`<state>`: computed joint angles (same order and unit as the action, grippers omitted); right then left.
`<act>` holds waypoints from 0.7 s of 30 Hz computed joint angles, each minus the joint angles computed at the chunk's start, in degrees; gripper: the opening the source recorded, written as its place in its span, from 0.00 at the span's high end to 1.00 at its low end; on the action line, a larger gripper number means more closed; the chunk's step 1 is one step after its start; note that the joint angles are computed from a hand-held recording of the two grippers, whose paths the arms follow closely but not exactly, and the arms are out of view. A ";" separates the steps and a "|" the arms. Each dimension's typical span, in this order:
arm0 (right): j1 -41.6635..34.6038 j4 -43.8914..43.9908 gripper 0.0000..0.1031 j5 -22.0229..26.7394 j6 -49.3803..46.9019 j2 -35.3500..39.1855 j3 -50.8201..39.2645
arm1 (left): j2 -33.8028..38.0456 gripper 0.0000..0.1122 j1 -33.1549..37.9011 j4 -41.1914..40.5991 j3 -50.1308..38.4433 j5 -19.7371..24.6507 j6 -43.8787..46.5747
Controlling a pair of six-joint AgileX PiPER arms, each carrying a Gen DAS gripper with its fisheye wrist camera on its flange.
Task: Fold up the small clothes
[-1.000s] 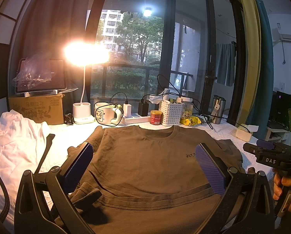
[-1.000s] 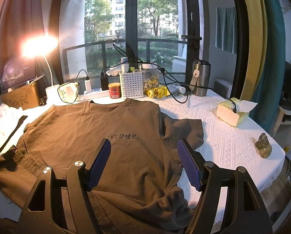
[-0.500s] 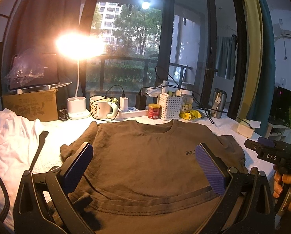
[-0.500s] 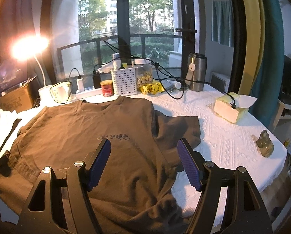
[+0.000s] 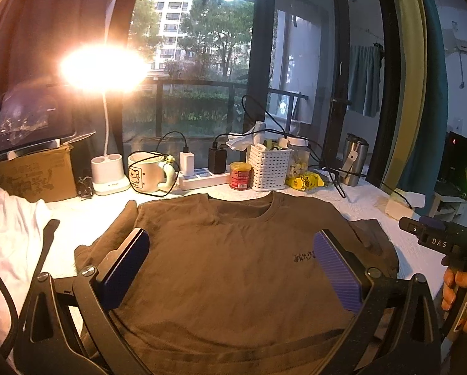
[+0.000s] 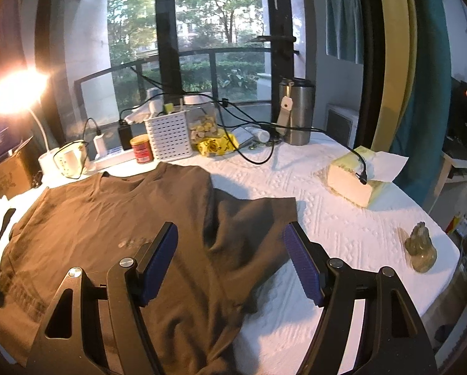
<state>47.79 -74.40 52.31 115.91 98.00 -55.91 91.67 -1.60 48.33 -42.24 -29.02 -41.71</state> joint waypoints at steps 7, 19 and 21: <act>-7.08 -1.58 0.28 -5.81 -2.30 -1.12 1.29 | 2.33 0.08 -5.20 -3.58 -5.35 6.59 0.96; -21.49 -3.79 0.28 -21.31 -7.57 1.97 0.31 | 8.25 0.08 -12.50 -14.51 -14.75 18.32 7.50; -23.49 -3.16 0.28 -23.30 -8.94 3.14 -0.34 | 9.22 0.08 -13.44 -18.21 -16.18 19.90 11.17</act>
